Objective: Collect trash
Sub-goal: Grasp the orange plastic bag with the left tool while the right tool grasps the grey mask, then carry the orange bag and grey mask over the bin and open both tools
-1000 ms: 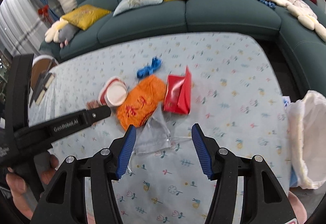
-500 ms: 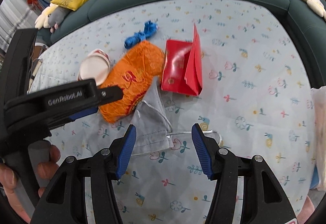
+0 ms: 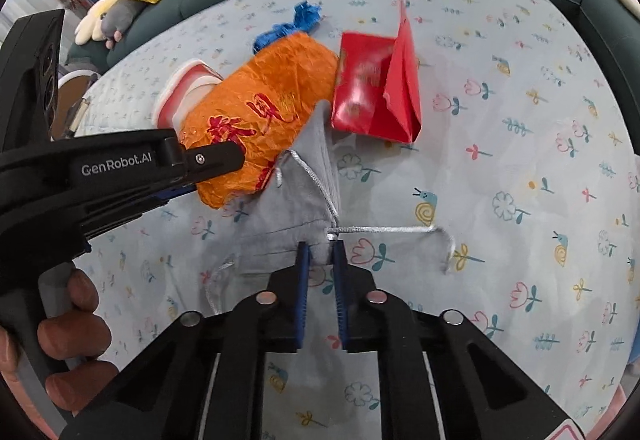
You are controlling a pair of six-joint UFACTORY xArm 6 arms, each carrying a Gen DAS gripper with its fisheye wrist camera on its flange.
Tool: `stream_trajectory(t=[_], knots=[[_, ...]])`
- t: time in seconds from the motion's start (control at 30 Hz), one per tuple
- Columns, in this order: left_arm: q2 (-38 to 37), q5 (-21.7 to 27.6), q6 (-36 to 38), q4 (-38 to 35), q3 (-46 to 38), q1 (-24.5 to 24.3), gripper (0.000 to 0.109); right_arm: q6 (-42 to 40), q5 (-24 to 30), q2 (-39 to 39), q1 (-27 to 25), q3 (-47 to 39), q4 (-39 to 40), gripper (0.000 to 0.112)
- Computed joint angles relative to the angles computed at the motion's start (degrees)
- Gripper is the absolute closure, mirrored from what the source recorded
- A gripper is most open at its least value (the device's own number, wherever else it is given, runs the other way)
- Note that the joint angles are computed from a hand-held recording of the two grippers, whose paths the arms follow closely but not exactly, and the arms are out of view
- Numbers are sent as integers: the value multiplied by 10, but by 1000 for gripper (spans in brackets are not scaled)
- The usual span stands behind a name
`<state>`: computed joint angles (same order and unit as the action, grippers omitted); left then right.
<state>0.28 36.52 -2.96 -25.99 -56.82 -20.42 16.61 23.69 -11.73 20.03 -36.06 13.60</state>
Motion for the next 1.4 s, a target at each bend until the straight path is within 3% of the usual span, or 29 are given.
stream_trajectory(t=[0.27, 0.57, 0.93, 1.4], knots=[[-68, -12, -13, 21, 21, -19, 95, 23, -6, -92, -10, 31, -21, 105], [-115, -17, -38, 53, -14, -61, 95, 52, 11, -234, -69, 54, -71, 105], [-115, -28, -78, 100, -92, -157, 95, -2, 51, -390, -200, 65, -63, 105], [-68, -19, -66, 74, -160, -238, 95, -158, 129, -511, -418, 105, 76, 105]])
